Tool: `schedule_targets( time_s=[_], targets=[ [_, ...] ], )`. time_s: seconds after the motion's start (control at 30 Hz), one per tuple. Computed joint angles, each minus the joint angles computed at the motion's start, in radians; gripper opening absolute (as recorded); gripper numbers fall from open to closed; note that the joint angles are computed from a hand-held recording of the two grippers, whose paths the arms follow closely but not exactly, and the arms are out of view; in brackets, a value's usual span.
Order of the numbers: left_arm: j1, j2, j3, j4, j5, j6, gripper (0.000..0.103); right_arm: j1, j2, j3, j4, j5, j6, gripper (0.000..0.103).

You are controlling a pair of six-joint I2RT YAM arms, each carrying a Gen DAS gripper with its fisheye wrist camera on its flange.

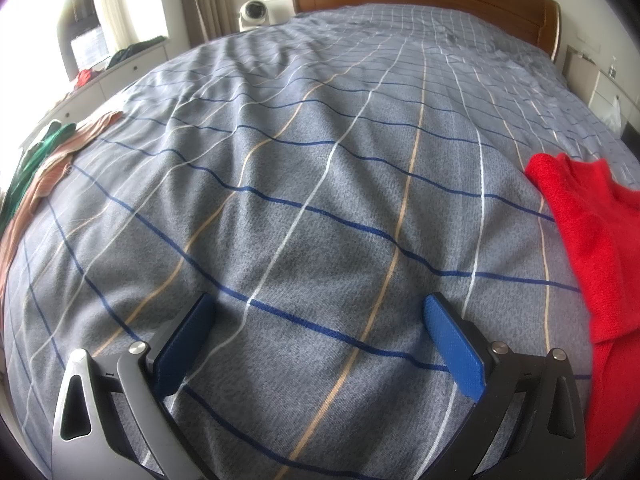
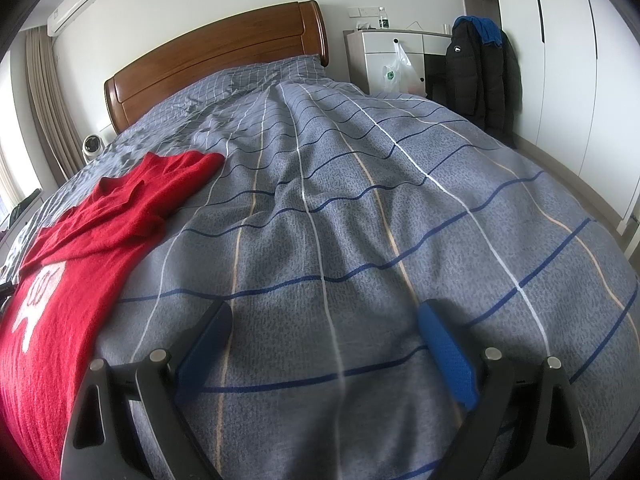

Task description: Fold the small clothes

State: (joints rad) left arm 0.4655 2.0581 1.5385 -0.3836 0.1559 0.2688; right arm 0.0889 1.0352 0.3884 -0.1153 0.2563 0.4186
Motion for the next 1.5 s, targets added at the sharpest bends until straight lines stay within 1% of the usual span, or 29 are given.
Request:
schedule_targets(
  time_s=[0.9,1.17,1.5],
  targets=[
    [-0.001,0.000,0.000,0.000,0.000,-0.001,0.103,0.004,-0.003,-0.002,-0.001,0.003,0.002,0.093],
    [0.000,0.000,0.000,0.000,0.000,0.000,0.103,0.020,0.016,0.013,-0.007,0.025,0.005,0.094],
    [0.000,0.000,0.000,0.001,0.000,0.000,0.103,0.016,0.016,0.010,0.000,0.018,0.001,0.094]
  ],
)
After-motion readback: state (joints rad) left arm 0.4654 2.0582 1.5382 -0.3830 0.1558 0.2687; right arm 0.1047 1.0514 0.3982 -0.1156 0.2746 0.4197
